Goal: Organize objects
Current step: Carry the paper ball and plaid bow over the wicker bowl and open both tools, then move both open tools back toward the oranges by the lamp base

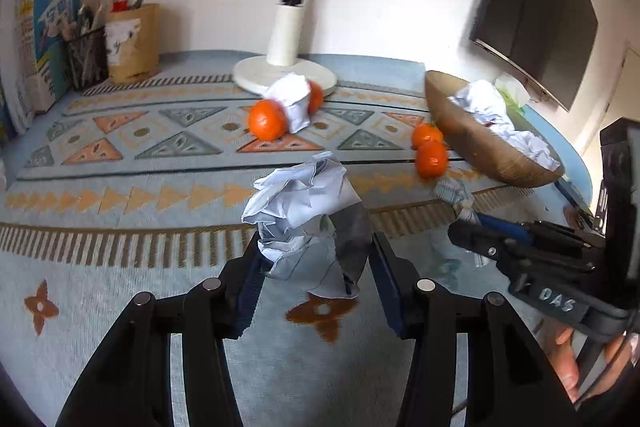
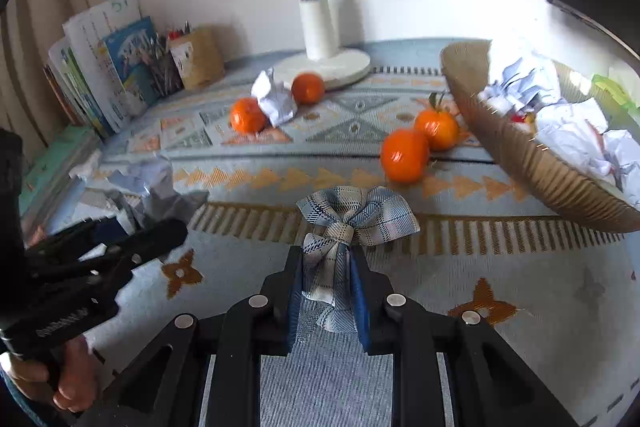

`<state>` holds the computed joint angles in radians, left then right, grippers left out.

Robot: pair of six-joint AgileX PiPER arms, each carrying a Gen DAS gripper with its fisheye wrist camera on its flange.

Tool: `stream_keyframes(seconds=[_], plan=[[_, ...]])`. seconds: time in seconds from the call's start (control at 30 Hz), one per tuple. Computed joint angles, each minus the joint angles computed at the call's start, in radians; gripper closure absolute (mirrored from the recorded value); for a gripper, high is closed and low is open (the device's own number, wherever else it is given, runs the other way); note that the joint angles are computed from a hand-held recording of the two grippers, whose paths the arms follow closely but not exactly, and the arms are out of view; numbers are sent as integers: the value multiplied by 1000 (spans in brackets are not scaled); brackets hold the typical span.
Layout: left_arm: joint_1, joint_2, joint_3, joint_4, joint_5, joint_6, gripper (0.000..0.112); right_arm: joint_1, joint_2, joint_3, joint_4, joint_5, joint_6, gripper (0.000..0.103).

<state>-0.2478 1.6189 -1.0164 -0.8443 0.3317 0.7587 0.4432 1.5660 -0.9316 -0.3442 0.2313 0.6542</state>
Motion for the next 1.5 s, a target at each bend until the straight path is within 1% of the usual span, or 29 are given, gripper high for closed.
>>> stream_keyframes(seconds=[0.03,0.07,0.1,0.17,0.23,0.3,0.33,0.4,0.47,0.53,0.6,0.63,0.67,0.7,0.77,0.83,0.87,0.93,1.03,1.1,1.17,1.2,1.27,1.3,1.33,1.37,1.4,1.47,1.5], plan=[[-12,-8,-26,10,31,-8,64,-15,-22,15,100,-15,-96,81],[-25,-18,-43,3,40,-2,64,-30,-54,26,174,-19,-169,81],[-41,-24,-72,2,52,-1,64,-50,-98,33,208,-8,-216,81],[-70,-4,-190,-18,121,12,64,-103,-189,27,156,26,-195,81],[-107,66,-364,-6,191,-25,64,-162,-262,3,125,59,-177,81],[-151,159,-561,93,267,-133,64,-270,-319,-47,187,83,-251,81],[-183,224,-661,98,265,-146,63,-308,-325,-74,168,95,-233,80],[-217,349,-861,158,332,-239,63,-406,-301,-142,181,124,-239,80],[-254,488,-1061,207,375,-320,63,-480,-256,-190,299,134,-343,80],[-282,612,-1261,292,456,-414,61,-538,-195,-237,419,151,-454,80],[-297,733,-1454,336,540,-474,54,-575,-126,-282,517,176,-545,77],[-304,776,-1519,369,561,-512,37,-597,-94,-303,578,199,-601,67],[-307,802,-1544,383,560,-540,24,-618,-59,-325,639,222,-652,52],[-304,800,-1529,368,557,-537,22,-634,-39,-327,672,224,-674,49],[-287,774,-1460,313,540,-503,22,-648,-31,-313,685,214,-679,49],[-271,717,-1357,291,507,-470,22,-667,-52,-284,749,213,-731,49],[-255,657,-1257,252,468,-423,22,-676,-64,-271,801,215,-774,49],[-232,570,-1127,206,416,-368,22,-674,-88,-253,828,209,-799,49],[-177,374,-861,117,321,-257,22,-607,-141,-255,772,216,-744,49],[-139,254,-718,117,265,-246,19,-533,-187,-251,740,211,-710,49],[-86,105,-522,85,188,-211,13,-428,-223,-244,631,190,-613,48],[-68,60,-460,83,163,-206,13,-383,-232,-240,574,184,-559,48],[-12,-43,-302,27,120,-109,13,-275,-226,-216,488,157,-479,48],[5,-66,-251,33,91,-92,13,-233,-213,-203,454,141,-446,48],[13,-88,-173,80,24,-110,13,-185,-194,-191,380,124,-373,48],[22,-87,-135,87,-5,-101,13,-126,-148,-184,280,111,-278,48],[41,-69,-100,53,-18,-54,13,-88,-115,-179,183,103,-178,48],[80,-21,-54,-120,-37,123,13,-26,-26,-171,34,64,-22,48],[90,3,-41,-193,-49,186,13,-15,4,-163,18,41,-1,48]])
